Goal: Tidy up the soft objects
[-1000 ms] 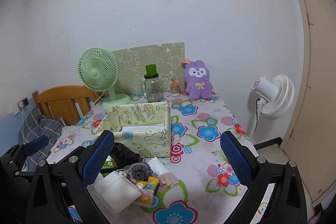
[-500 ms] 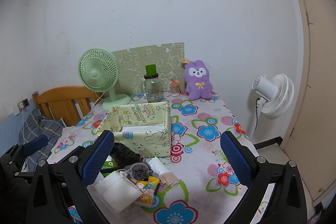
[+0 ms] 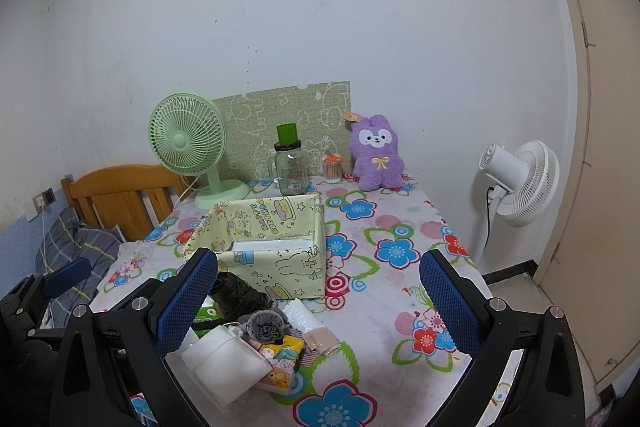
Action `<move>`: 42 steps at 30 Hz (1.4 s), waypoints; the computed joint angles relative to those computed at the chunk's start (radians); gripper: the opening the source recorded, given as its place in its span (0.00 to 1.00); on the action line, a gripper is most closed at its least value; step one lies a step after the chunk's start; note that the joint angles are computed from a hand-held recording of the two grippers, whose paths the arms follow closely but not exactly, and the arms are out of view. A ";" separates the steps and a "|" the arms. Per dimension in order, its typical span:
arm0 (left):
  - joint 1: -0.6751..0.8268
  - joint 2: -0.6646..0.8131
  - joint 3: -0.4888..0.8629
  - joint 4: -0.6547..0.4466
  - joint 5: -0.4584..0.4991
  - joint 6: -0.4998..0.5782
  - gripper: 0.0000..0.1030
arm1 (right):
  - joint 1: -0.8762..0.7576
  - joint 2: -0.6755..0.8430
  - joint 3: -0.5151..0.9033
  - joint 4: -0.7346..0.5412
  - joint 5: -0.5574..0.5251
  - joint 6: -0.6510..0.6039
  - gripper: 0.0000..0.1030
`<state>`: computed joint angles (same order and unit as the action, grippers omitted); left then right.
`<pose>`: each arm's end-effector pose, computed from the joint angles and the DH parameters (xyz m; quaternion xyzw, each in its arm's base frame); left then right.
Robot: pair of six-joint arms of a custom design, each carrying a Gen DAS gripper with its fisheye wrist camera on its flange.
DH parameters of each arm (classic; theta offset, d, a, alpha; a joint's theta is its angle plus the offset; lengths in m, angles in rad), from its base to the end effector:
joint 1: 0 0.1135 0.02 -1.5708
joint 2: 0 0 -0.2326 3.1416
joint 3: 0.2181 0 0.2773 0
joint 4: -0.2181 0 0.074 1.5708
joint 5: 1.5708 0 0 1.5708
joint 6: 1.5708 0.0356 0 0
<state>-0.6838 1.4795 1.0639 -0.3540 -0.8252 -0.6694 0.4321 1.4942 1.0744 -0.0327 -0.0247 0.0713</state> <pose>0.2810 -0.1953 0.2224 -0.1503 0.8447 0.0642 0.5097 0.3378 0.1568 0.2420 -0.1585 0.8327 0.1422 0.5111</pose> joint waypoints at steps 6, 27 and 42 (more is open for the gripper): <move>0.001 -0.002 0.003 -0.004 -0.001 0.000 0.99 | 0.000 -0.002 -0.001 -0.001 0.000 0.000 0.99; 0.044 0.063 0.002 0.056 0.043 0.037 0.99 | 0.026 0.108 0.072 0.013 -0.005 0.000 0.99; 0.142 0.181 0.007 0.103 0.184 0.040 0.92 | 0.061 0.332 0.209 -0.007 -0.038 -0.008 0.99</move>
